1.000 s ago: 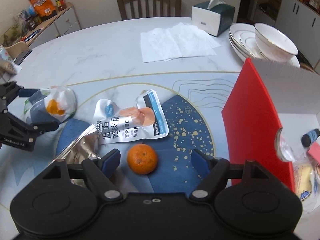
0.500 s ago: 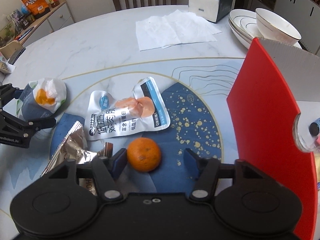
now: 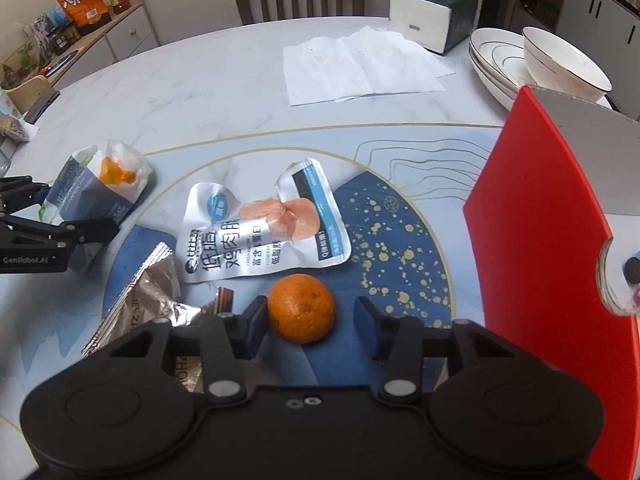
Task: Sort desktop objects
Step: 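Grasp the tissue pack with left tool while right tool grasps the orange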
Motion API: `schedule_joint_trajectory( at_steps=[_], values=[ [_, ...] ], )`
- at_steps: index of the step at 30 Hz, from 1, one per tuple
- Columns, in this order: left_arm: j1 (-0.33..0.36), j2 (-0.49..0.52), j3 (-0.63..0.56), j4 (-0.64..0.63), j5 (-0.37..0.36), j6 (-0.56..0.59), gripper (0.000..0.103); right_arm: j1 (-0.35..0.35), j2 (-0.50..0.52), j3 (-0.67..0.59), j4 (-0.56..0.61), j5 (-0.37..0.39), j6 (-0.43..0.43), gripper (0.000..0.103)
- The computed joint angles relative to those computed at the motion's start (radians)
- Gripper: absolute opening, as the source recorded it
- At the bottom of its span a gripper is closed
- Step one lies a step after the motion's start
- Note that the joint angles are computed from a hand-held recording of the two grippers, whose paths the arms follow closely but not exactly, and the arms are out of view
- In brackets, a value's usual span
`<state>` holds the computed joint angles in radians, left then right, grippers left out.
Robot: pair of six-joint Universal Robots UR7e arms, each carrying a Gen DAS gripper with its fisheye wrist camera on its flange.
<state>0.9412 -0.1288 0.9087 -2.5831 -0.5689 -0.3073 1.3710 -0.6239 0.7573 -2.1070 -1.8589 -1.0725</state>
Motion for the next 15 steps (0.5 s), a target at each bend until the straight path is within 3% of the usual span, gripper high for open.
schedule_joint_trajectory(
  at_steps=[4, 6, 15],
  values=[
    [-0.008, 0.0, 0.007, 0.005, 0.007, -0.03, 0.059, -0.002, -0.007, 0.008, -0.005, 0.01, -0.013, 0.039],
    [-0.013, -0.002, 0.014, 0.012, 0.009, -0.045, 0.058, -0.003, -0.01, 0.005, 0.006, 0.019, -0.014, 0.033],
    [-0.048, -0.019, 0.061, 0.04, 0.019, -0.166, 0.043, -0.013, -0.037, 0.047, -0.036, 0.024, -0.045, 0.032]
  ],
)
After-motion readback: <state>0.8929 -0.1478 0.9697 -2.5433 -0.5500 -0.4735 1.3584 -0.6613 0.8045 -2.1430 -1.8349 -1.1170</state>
